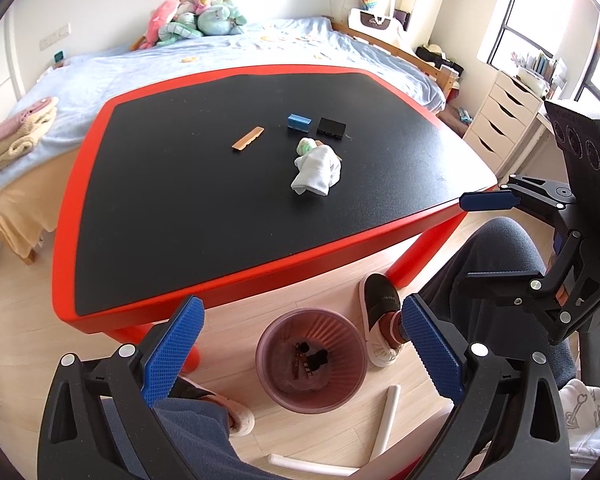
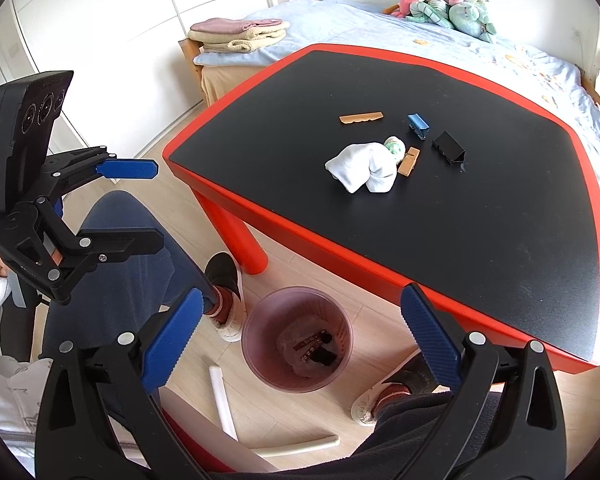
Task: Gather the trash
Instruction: 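Move both tools back over the table toward the wooden sticks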
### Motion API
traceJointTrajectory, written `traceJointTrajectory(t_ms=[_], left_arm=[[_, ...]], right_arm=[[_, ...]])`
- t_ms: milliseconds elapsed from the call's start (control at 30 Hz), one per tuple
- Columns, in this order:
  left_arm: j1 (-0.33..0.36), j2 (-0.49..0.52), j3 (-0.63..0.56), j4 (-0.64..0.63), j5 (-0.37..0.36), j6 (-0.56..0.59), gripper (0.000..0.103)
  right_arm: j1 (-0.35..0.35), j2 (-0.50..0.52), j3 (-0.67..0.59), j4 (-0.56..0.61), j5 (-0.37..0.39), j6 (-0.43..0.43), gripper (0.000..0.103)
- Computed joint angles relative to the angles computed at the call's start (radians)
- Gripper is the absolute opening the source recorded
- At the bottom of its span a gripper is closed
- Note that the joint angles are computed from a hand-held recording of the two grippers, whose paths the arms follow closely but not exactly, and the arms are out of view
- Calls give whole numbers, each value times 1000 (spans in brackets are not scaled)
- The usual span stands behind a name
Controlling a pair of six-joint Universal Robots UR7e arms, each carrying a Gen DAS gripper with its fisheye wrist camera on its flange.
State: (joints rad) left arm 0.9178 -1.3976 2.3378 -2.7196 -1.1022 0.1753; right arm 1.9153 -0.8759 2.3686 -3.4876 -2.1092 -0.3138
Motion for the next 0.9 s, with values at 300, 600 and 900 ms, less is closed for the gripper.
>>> traceJointTrajectory(t_ms=[300, 600, 900], left_arm=[[10, 14, -21, 1, -10, 0, 95], [32, 55, -82, -4, -29, 28, 95], [60, 142, -197, -8, -36, 87, 95]], right_arm=[[-10, -23, -5, 8, 4, -11, 98], [-20, -65, -36, 34, 4, -42, 98], [-56, -94, -117, 106, -5, -93, 98]])
